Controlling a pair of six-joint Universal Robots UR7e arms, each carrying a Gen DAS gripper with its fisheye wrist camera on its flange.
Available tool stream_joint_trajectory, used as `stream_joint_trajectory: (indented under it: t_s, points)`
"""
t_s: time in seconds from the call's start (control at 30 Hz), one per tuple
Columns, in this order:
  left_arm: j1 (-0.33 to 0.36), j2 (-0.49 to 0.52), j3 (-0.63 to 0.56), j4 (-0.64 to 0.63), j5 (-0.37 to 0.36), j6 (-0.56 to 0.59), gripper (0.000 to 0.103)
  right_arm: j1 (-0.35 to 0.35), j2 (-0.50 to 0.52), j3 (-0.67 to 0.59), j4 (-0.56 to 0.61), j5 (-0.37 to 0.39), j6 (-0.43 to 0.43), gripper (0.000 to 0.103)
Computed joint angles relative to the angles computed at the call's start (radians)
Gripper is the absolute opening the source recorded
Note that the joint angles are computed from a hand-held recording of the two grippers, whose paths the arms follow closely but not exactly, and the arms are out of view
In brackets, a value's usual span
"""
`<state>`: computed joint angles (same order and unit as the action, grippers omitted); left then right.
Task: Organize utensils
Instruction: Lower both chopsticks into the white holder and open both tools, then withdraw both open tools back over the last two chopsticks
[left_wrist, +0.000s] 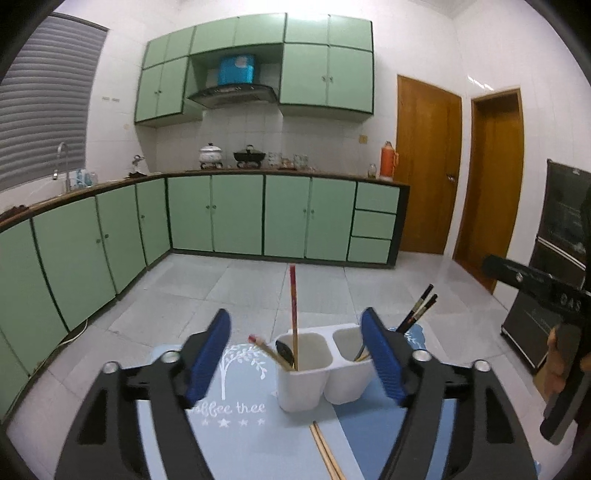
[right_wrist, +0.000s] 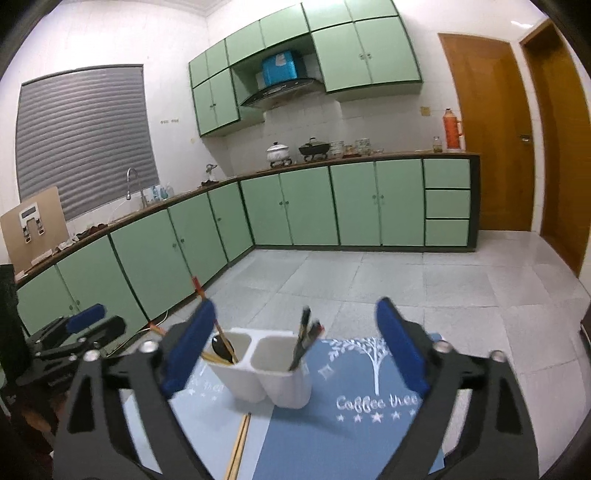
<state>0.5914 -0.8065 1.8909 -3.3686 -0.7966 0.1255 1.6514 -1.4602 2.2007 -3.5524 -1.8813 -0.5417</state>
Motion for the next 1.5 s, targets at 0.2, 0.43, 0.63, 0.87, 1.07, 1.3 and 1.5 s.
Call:
stream_joint_trajectory:
  t_s: [0.2,0.43,0.63,0.87,1.07,1.3,1.5]
  points:
    - [-0.042,-0.044,0.136,-0.055,0.044,-0.063,0.085,-0.022,-0.053,0.135,-0.061,-0.003,0.016,0.093]
    - [-0.071,-0.065,0.279,-0.083,0.096,-0.15,0.087,-0.038,-0.03,0.268,-0.21,-0.026,-0.007,0.093]
    - [-0.082,-0.054,0.371,-0.092,0.125,-0.23,0.087,-0.056,0.034,0.351,-0.347,-0.021,-0.032,0.093]
    - [-0.091,-0.035,0.449,-0.098,0.142,-0.287,0.087,-0.093,0.137,0.411,-0.468,-0.006,-0.037,0.093]
    - [-0.081,-0.028,0.484,-0.078,0.157,-0.325,0.087,-0.113,0.213,0.441,-0.527,-0.005,-0.027,0.093]
    - [-0.059,-0.05,0.521,-0.041,0.182,-0.372,0.087,-0.136,0.326,0.466,-0.611,-0.029,-0.037,0.08]
    - [-0.046,-0.074,0.545,-0.015,0.197,-0.4,0.087,-0.128,0.412,0.478,-0.645,-0.048,-0.02,0.068]
